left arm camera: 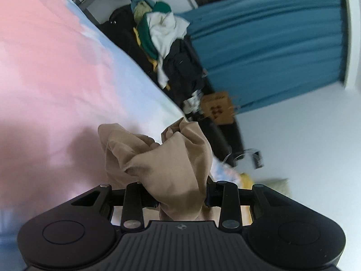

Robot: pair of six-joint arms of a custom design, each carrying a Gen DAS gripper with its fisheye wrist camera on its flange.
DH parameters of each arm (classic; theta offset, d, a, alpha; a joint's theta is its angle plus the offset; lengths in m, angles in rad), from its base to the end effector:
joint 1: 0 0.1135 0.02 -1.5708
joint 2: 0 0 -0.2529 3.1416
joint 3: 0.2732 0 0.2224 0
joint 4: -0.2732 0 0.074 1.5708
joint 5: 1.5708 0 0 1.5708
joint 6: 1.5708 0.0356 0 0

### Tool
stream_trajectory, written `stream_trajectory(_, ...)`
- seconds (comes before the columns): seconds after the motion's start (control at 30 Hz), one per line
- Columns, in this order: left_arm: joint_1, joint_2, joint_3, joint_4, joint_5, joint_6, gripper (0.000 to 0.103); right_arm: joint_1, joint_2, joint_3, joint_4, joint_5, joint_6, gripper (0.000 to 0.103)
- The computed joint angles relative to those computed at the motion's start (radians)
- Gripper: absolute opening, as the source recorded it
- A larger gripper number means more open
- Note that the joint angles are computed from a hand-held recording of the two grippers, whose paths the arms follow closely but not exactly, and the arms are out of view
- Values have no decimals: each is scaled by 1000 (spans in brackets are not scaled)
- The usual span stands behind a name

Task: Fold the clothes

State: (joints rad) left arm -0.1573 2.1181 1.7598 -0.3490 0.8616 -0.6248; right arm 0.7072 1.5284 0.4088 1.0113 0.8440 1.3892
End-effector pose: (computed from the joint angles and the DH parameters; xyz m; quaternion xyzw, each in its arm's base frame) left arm 0.4373 -0.0967 0.2474 -0.0212 0.8433 -0.4956 0.2070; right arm 0.2102 0.1446 0.1891 0.4849 0.5485 0.3757 0.5683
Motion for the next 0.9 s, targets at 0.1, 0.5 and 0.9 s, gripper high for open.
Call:
stream_trajectory(0.1, -1, 30, -12, -12, -12, 67, 36, -38, 49, 16, -41, -32, 39, 35)
stream_trajectory(0.5, 87, 141, 12, -205, -50, 399, 40, 67, 116, 171, -471, 2, 353, 35)
stream_trajectory(0.9, 156, -125, -329, -134, -162, 748, 73, 209, 152, 362, -939, -26, 590, 54)
